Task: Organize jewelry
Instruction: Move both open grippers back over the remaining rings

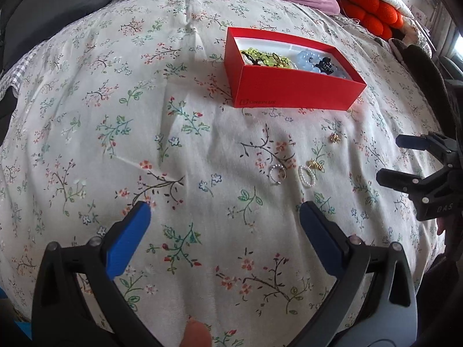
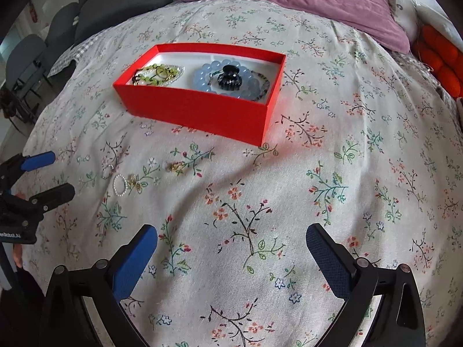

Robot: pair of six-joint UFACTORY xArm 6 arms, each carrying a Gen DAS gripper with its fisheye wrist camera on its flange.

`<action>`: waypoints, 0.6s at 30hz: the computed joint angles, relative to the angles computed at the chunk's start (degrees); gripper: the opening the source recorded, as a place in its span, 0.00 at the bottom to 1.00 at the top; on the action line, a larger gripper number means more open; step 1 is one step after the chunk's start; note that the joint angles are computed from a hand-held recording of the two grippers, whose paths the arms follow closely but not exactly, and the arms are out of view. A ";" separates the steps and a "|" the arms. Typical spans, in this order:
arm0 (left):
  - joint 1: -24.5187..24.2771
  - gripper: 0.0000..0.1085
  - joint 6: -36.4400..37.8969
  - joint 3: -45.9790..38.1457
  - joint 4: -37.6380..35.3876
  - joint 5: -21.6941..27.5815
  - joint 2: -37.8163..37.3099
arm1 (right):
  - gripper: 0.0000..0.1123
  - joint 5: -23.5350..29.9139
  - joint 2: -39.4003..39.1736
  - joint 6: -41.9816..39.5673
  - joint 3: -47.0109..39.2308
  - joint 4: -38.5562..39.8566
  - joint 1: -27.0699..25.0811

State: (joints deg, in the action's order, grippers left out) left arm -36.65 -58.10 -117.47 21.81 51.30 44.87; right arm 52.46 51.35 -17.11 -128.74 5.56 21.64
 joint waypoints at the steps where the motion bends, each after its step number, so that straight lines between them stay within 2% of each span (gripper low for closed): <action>1: 0.14 0.94 0.41 1.75 -0.05 -1.53 -0.81 | 0.92 -0.46 -0.29 -0.80 0.94 -0.35 0.23; 6: 0.21 0.94 2.27 4.71 1.11 -6.11 -1.13 | 0.92 -1.91 -0.57 -2.61 3.27 -1.64 0.82; 13: -0.42 0.94 6.04 -3.34 2.34 -2.96 4.68 | 0.92 -1.96 1.93 -3.25 1.64 -3.26 1.28; 18: 0.03 0.94 7.97 -6.40 2.27 -2.96 6.76 | 0.92 -2.88 2.94 -3.41 1.06 -2.40 1.21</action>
